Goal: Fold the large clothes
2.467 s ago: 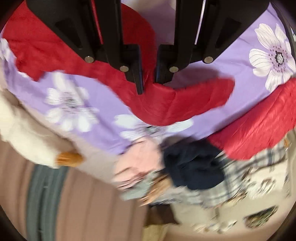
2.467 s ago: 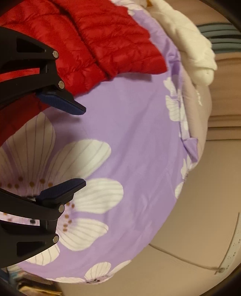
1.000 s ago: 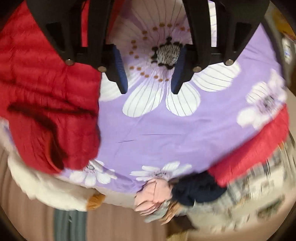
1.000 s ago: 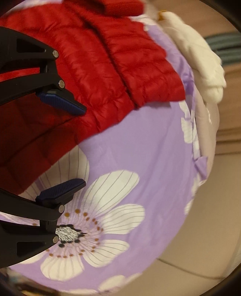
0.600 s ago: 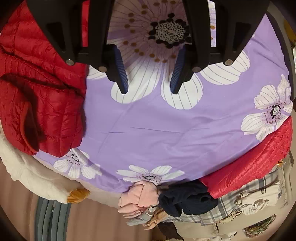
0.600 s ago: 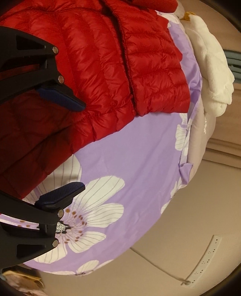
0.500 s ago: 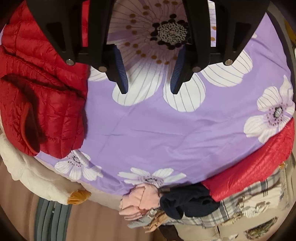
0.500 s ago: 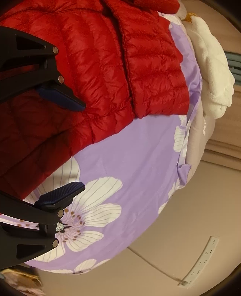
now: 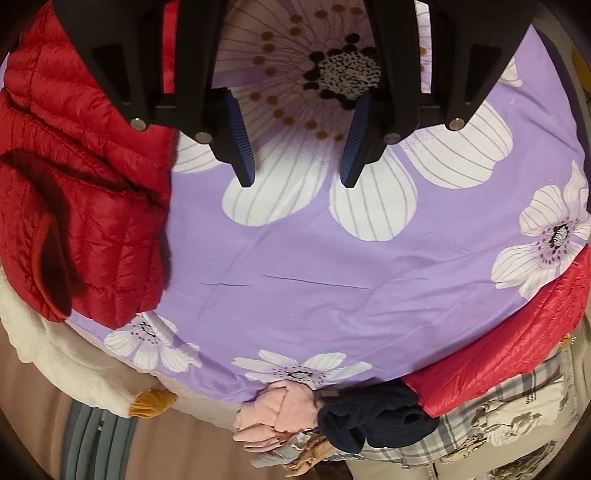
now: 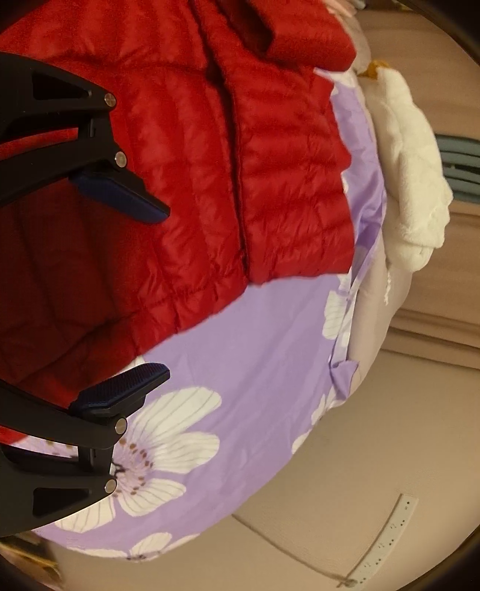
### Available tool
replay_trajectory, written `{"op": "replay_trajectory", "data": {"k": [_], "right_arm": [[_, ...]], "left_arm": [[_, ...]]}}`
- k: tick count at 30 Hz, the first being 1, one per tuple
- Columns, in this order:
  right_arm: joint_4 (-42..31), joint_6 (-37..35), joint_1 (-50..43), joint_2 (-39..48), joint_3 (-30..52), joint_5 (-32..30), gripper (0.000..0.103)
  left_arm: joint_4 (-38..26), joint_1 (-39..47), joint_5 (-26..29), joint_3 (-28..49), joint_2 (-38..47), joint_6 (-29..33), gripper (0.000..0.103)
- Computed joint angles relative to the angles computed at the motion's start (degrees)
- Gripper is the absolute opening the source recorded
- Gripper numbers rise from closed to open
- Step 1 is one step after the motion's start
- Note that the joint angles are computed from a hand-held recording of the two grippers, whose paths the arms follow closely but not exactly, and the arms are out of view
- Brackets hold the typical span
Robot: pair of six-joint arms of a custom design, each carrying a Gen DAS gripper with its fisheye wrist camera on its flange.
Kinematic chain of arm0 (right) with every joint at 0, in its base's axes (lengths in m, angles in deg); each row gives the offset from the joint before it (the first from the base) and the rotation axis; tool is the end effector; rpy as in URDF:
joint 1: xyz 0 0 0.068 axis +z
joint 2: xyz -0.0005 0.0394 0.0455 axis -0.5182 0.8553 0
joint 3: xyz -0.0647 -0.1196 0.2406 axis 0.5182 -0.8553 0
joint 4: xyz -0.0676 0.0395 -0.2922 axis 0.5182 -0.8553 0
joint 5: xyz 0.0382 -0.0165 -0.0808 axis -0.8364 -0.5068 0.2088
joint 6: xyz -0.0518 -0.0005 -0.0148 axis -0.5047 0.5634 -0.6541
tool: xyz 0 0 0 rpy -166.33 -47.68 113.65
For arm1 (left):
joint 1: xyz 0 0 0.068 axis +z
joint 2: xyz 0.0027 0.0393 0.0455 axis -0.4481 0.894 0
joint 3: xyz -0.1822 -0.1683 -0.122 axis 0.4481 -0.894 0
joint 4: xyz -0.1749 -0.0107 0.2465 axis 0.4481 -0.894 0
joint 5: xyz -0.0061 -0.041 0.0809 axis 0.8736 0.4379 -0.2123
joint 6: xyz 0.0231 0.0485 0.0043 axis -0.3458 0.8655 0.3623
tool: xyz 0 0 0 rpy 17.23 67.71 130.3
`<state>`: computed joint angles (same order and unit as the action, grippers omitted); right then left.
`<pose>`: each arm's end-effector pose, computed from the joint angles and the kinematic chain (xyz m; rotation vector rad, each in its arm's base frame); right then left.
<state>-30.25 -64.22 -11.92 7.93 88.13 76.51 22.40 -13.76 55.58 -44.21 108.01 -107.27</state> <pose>0.2729 0.0776 0.1984 0.2576 2.3394 -0.2741 0.2926 0.0748 0.1491 -0.8558 2.3050 0.1928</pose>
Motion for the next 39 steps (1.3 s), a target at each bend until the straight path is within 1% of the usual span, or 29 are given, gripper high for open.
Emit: {"op": "replay_trajectory", "data": {"k": [2,4,5,6,7,10,12,14,15,17,18,20,21,22,23,24,25,26,27,29,30,32,33,35,36,37,39], "right_arm": [[0.22,0.75,2.25,-0.94,0.03,0.69,0.078],[0.39,1.03,5.2,0.45,2.06,0.93,0.084],[0.14,0.83,6.66,1.99,3.79,0.8,0.089],[-0.18,0.58,8.42,3.82,5.9,0.67,0.089],[-0.61,0.55,10.27,5.91,8.49,0.15,0.089],[-0.77,0.88,14.72,11.91,16.34,-3.16,0.089],[-1.13,0.68,17.32,16.51,22.34,-5.35,0.09],[-1.06,1.1,19.43,21.13,28.05,-8.27,0.09],[-0.98,1.33,20.41,23.6,30.83,-8.87,0.092],[-1.55,0.16,22.13,29.15,36.41,-7.21,0.095],[-2.51,-0.72,22.81,32.31,39.53,-5.01,0.095],[-5.14,-2.4,23.73,38.55,45.69,1.51,0.095],[-6.69,-2.03,23.92,40.96,48.13,4.77,0.095],[-6.03,-1.07,23.92,41.18,47.92,6.43,0.093],[-2.59,-0.8,23.32,39.18,44.83,5.67,0.083],[1.68,-0.11,22.5,35.94,40.59,3.44,0.062],[4.95,1.4,21.16,32.63,36.88,-0.12,0.051],[4.78,2.86,19.74,30.59,35.68,-2.87,0.032],[3.44,4.69,18.5,28.91,35.21,-4.84,0.018],[1.82,6.91,15.91,25.4,34.08,-6.78,0.01],[2.04,6.85,14.32,22.66,32.42,-7.15,0.009],[2.91,6.12,11.76,18.13,29.43,-7.29,0.009],[2.54,6.13,9.74,15.28,27.81,-7.39,0.009],[0.39,6.3,7.86,12.67,26.6,-7.28,0.009],[-1.13,6.29,6.74,11.6,26.02,-7.83,0.015],[-1.62,6.33,6.25,11.03,25.4,-8.89,0.022],[-1.29,6.51,5.79,10.55,24.04,-12.33,0.071]], "left_arm": [[0.08,0.59,0.35,-0.15,-0.62,-0.49,0.048],[0.75,0.85,-0.87,-0.56,-1.11,-0.85,0.048],[0.28,0.98,-2.21,-0.32,-1.0,-1.23,0.048],[-0.03,1.42,-2.59,-0.19,-0.94,-1.51,0.048],[-0.14,2.27,-1.63,-0.11,-0.95,-1.62,0.048],[-1.27,5.89,3.69,0.73,-0.94,-1.6,0.048],[-0.96,7.17,3.51,0.66,-1.0,-1.78,0.048],[-1.98,8.33,3.01,1.66,-0.01,-2.16,0.048],[-2.33,9.3,4.14,2.14,0.58,-2.02,0.048],[-3.07,10.75,6.03,2.97,1.57,-2.2,0.048],[-3.68,11.22,6.64,3.48,2.07,-2.24,0.048],[-3.85,11.56,7.32,3.81,2.27,-1.66,0.048],[-3.89,11.41,7.02,3.92,2.26,-1.32,0.048],[-4.16,11.19,6.59,4.07,2.25,-1.26,0.048],[-4.26,10.88,6.19,4.15,2.18,-1.26,0.048],[-3.85,10.64,6.34,3.91,2.01,-1.33,0.048],[-3.85,10.45,6.51,3.98,2.16,-1.38,0.048],[-4.32,10.1,6.63,4.27,2.48,-1.36,0.048],[-4.87,9.68,7.06,4.53,2.85,-0.93,0.048],[-5.42,8.67,7.31,4.49,3.08,0.01,0.048],[-5.92,7.89,6.82,4.36,2.91,0.12,0.048],[-5.75,6.99,6.48,3.61,1.91,-0.26,0.048],[-4.92,6.46,6.34,2.85,1.09,-0.68,0.048],[-5.04,5.34,5.05,2.6,0.69,-1.64,0.048],[-5.49,4.88,4.81,2.87,0.93,-1.95,0.048],[-5.48,4.49,5.2,2.91,1.06,-1.86,0.048],[-5.65,3.45,4.82,2.84,1.17,-1.22,0.048]]}}
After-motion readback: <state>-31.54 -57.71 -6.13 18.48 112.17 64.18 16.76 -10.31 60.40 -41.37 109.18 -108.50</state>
